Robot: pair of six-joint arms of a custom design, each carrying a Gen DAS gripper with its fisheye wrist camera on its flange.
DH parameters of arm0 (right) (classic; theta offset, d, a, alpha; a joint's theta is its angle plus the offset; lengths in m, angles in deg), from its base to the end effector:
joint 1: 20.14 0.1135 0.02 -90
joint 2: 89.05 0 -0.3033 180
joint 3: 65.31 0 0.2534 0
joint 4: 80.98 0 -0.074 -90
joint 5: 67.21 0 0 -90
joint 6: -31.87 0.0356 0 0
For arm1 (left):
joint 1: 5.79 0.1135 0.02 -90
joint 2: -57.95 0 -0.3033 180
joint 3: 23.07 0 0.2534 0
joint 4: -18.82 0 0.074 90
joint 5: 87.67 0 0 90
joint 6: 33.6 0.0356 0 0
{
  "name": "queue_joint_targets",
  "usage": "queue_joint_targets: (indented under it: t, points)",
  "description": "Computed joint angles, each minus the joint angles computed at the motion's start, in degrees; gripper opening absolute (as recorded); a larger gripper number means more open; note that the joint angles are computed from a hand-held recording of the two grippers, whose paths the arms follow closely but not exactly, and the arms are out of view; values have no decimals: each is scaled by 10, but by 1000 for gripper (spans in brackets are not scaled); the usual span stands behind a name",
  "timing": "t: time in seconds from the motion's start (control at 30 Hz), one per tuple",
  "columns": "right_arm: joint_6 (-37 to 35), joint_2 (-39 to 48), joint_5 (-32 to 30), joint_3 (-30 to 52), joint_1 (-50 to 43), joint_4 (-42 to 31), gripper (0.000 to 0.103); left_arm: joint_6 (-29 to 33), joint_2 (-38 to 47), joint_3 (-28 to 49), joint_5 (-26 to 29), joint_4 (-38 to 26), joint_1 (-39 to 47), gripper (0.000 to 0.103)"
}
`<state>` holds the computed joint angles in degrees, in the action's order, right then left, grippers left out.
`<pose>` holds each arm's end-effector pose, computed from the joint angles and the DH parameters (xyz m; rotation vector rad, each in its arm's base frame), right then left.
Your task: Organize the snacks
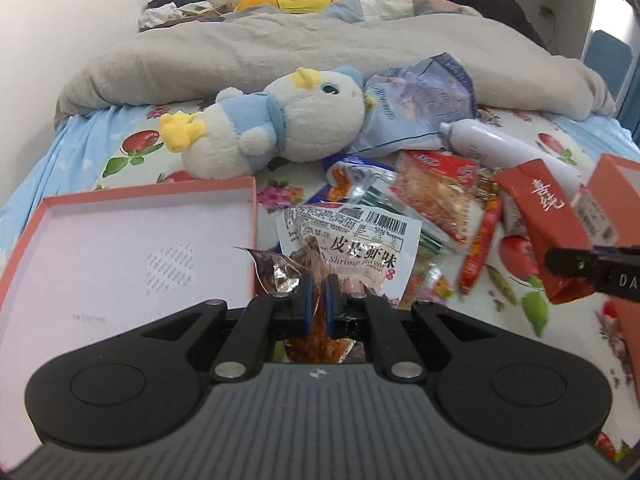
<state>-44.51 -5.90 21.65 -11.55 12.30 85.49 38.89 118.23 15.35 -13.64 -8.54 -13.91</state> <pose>0.2400 0.1534 0.2156 -0.3957 2.3254 0.4236 0.1751 -0.0151 0.2006 -0.3194 2.3687 0.1297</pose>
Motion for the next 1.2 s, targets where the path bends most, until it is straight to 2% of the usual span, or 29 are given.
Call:
queue_joint_targets:
  t: [0.23,0.43,0.77,0.9,1.2]
  points:
    - [11,-100,6,-67,7,-31,27,-116,-66,2,-58,-95,-125,7]
    - [18,-168,3,-121,7,-72,27,-239,-80,11,-117,-173,-247,7]
    - [8,-226,-14,-166,-18,-106,27,-327,-29,20,-88,-174,-300,7]
    - [0,-228,-30,-178,-42,-99,28,-335,7,29,-59,-153,-302,7]
    - [-21,-213,-62,-194,-90,-86,29,-337,63,52,-39,-132,-318,7]
